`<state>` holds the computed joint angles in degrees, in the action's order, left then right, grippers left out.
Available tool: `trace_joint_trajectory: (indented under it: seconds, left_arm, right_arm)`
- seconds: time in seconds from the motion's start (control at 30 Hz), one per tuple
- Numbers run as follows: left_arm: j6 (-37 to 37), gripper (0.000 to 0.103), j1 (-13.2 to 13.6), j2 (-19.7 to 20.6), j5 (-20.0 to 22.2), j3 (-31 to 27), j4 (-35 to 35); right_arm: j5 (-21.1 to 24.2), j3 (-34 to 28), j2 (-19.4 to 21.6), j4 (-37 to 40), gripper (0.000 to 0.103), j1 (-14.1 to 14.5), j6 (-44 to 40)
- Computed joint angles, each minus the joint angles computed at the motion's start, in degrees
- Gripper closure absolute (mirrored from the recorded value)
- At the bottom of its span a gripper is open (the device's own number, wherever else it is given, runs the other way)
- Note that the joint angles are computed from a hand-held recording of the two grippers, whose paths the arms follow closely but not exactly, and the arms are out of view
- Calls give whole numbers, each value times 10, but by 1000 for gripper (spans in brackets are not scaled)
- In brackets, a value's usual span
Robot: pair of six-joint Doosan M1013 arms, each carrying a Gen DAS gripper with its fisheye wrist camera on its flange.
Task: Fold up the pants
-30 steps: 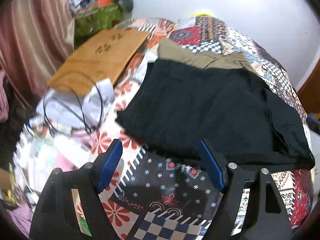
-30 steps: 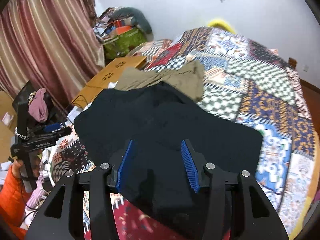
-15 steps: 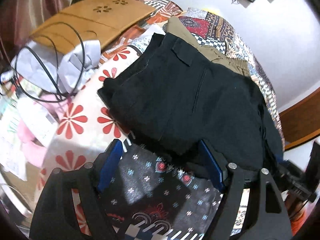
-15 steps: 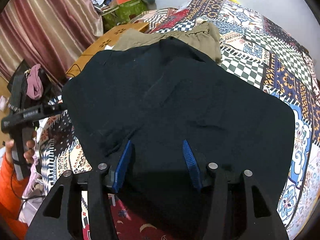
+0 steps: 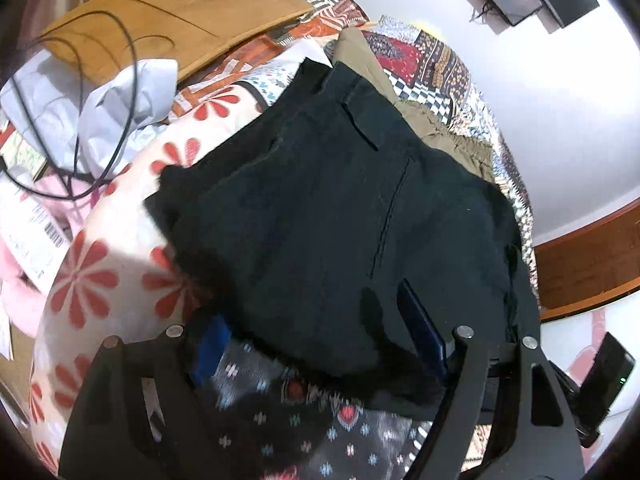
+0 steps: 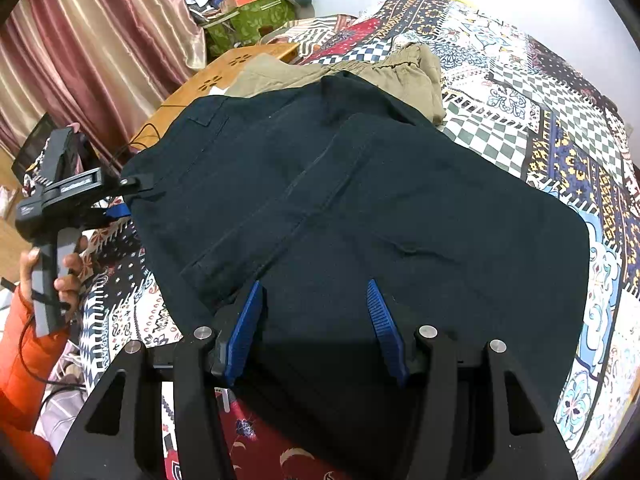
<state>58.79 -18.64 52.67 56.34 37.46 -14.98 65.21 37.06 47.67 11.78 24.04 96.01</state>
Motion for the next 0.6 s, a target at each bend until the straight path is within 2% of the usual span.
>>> trace_joint_trajectory:
  seconds: [0.1, 0.17, 0.23, 0.27, 0.4, 0.43, 0.47, 0.6]
  left_arm:
    - [-11, 25, -3, 27, 42, -54, 16]
    - [-25, 35, -5, 43, 62, -85, 33]
    - [-39, 53, -8, 58, 84, -112, 54]
    - [-41, 55, -9, 60, 85, -116, 56]
    - [-35, 70, -15, 53, 74, -108, 91]
    - [-30, 75, -19, 46, 65, -98, 110]
    - [-33, 85, -24, 43, 64, -96, 138]
    - [-29, 86, -34, 14, 28, -57, 198]
  right_arm:
    - [0, 0, 0, 0, 52, 0, 1]
    - [0, 0, 0, 2, 52, 0, 0]
    - [0, 0, 0, 0, 52, 0, 3]
    - [0, 0, 0, 1, 52, 0, 3]
    - [-1, 1, -1, -1, 52, 1, 4]
    - [-2, 3, -2, 0, 52, 1, 4]
    - [-2, 2, -2, 0, 52, 1, 4]
    - [-1, 3, -2, -5, 52, 2, 7]
